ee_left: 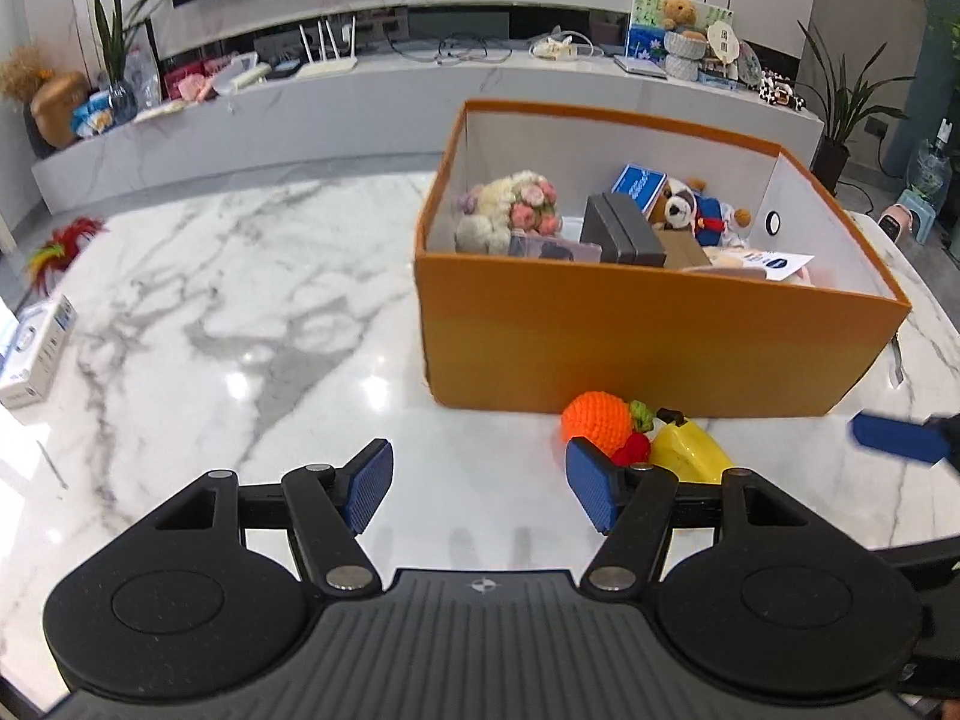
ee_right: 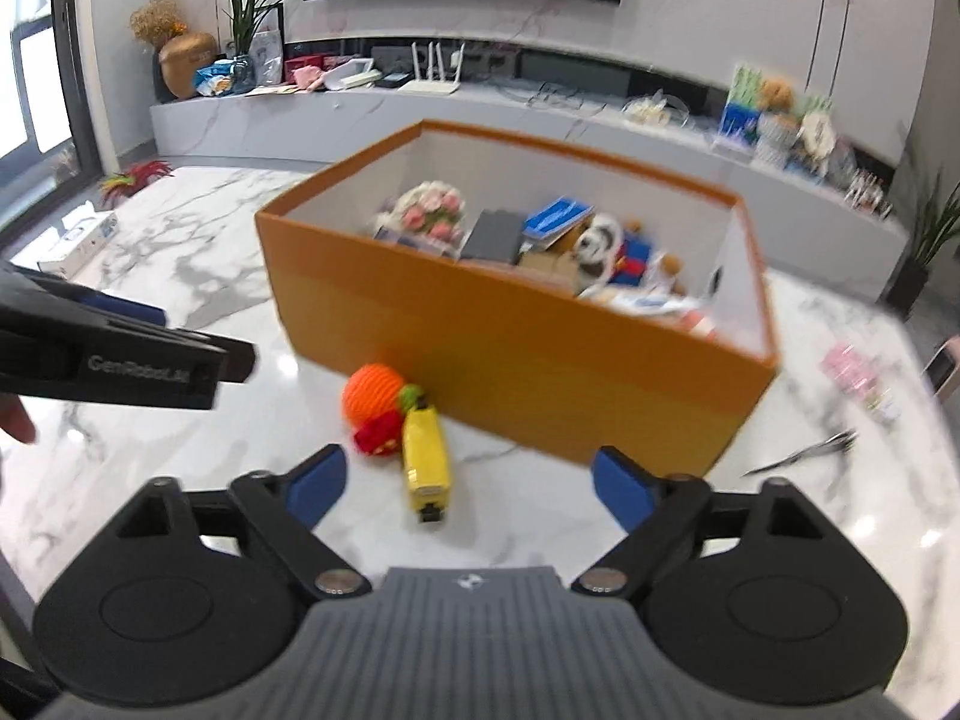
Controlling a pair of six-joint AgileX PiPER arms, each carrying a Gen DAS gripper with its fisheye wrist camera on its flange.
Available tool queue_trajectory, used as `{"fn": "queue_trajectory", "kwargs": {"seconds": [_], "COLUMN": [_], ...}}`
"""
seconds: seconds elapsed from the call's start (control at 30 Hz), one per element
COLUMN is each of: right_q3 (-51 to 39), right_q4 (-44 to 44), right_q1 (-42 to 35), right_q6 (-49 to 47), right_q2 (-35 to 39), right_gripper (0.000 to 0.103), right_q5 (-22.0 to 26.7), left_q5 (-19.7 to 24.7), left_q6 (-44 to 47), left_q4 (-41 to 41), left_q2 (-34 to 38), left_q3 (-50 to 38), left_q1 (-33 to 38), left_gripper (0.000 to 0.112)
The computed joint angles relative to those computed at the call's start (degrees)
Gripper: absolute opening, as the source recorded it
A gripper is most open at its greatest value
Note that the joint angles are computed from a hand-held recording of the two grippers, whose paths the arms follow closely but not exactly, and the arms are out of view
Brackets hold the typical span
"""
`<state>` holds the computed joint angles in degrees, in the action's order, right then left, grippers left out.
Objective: Organize objects
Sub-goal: 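Move both tools down toward the crocheted fruit and yellow tape measure, then grasp the orange crocheted fruit with left tool while right tool grasps the yellow tape measure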
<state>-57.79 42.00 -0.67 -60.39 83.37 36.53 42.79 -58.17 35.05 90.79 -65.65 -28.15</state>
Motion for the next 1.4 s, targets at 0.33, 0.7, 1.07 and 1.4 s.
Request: {"fn": "queue_trajectory", "kwargs": {"seconds": [0.33, 0.7, 1.07, 1.4], "right_q3": [-1.97, -3.48, -8.53, -9.71], "right_q4": [4.81, 4.85, -2.11, -0.47], "right_q1": [1.43, 4.73, 0.35, -2.69], "right_q6": [-2.04, -3.58, 5.26, 2.27], "right_q2": [8.23, 12.80, 15.84, 17.06], "right_gripper": [0.075, 0.078, 0.030, 0.033], "right_q5": [0.32, -4.13, 0.32, 1.90], "left_q5": [-1.71, -3.38, -2.71, -9.67], "left_q6": [3.50, 7.03, 9.69, 10.76], "left_q4": [-4.19, -7.89, -10.44, -17.10], "left_q2": [6.59, 10.07, 11.39, 12.27], "left_q3": [-3.13, -5.30, -7.18, -7.03], "left_q1": [1.91, 4.25, 4.40, 4.83], "left_gripper": [0.075, 0.075, 0.075, 0.080]}}
